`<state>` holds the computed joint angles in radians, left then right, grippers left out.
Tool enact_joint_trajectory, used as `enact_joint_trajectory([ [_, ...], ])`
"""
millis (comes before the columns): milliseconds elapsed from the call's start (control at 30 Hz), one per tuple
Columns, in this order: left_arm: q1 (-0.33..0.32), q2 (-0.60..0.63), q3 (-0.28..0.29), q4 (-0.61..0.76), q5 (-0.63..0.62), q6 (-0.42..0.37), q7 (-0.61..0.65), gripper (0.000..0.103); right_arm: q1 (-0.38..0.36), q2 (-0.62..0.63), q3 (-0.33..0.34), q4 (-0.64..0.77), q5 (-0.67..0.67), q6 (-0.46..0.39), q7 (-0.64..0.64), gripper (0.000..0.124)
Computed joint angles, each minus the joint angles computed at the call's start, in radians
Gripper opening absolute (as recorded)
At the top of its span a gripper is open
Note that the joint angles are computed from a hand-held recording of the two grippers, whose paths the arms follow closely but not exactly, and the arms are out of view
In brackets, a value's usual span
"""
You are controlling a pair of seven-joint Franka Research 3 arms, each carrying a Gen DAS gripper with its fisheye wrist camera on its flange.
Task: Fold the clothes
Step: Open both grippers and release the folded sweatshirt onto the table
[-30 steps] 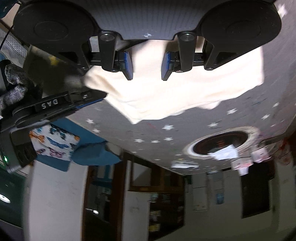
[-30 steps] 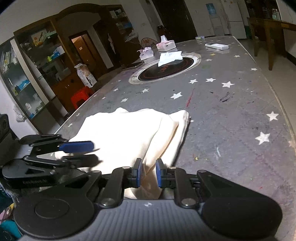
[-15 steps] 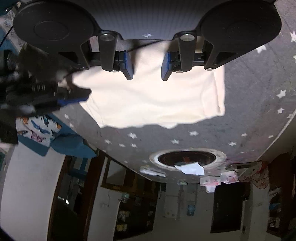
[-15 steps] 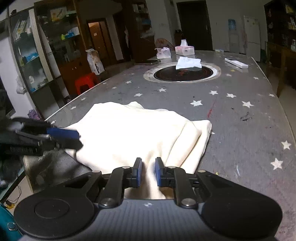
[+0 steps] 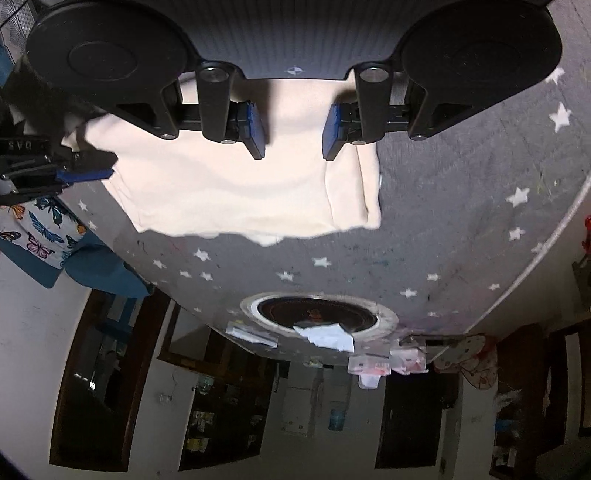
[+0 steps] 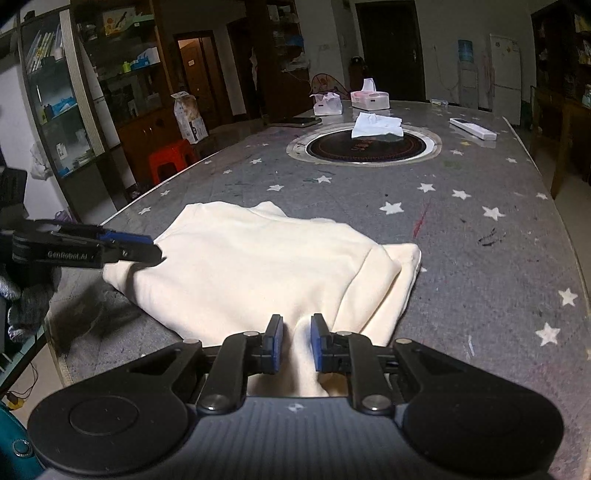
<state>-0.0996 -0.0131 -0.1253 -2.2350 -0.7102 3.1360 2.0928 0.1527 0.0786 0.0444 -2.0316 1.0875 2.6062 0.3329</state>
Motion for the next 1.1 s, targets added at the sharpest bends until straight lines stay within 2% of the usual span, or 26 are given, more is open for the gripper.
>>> enact_joint_trajectory([
  [100,-0.001,0.017,-0.009,0.031,-0.060,-0.002,0.068,0.037,0.002,-0.004,0.002,0.010,0.000,-0.002,-0.005,0.017],
  [200,0.016,0.040,-0.026,0.049,-0.009,-0.010,0.037,0.037,0.007,0.012,0.007,0.039,0.000,0.001,-0.014,0.019],
  [267,0.030,0.056,-0.032,0.054,0.075,-0.010,-0.026,0.037,0.010,0.031,0.012,0.064,-0.004,0.010,-0.015,0.019],
  [367,0.068,0.072,-0.062,0.066,0.082,-0.016,-0.025,0.037,0.012,0.067,0.022,0.107,-0.017,0.023,-0.006,0.019],
  [467,0.098,0.071,-0.092,0.068,0.045,-0.018,0.017,0.037,0.013,0.118,0.029,0.153,-0.063,0.043,0.034,0.019],
  [567,0.105,0.069,-0.096,0.067,0.045,-0.019,0.022,0.037,-0.002,0.157,0.035,0.186,-0.112,0.041,0.101,0.019],
  [700,0.099,0.072,-0.074,0.077,0.156,-0.025,-0.068,0.038,-0.019,0.157,0.051,0.195,-0.126,0.045,0.111,0.019],
  [933,0.121,0.163,-0.073,0.189,0.342,-0.030,-0.214,0.038,-0.023,0.203,0.073,0.271,-0.129,0.043,0.131,0.020],
  [1033,0.076,0.210,-0.002,0.236,0.502,-0.058,-0.357,0.038,-0.012,0.238,0.072,0.302,-0.181,0.050,0.176,0.020],
  [1100,0.096,0.233,-0.016,0.253,0.535,-0.060,-0.379,0.037,-0.006,0.261,0.070,0.321,-0.222,0.055,0.223,0.020],
])
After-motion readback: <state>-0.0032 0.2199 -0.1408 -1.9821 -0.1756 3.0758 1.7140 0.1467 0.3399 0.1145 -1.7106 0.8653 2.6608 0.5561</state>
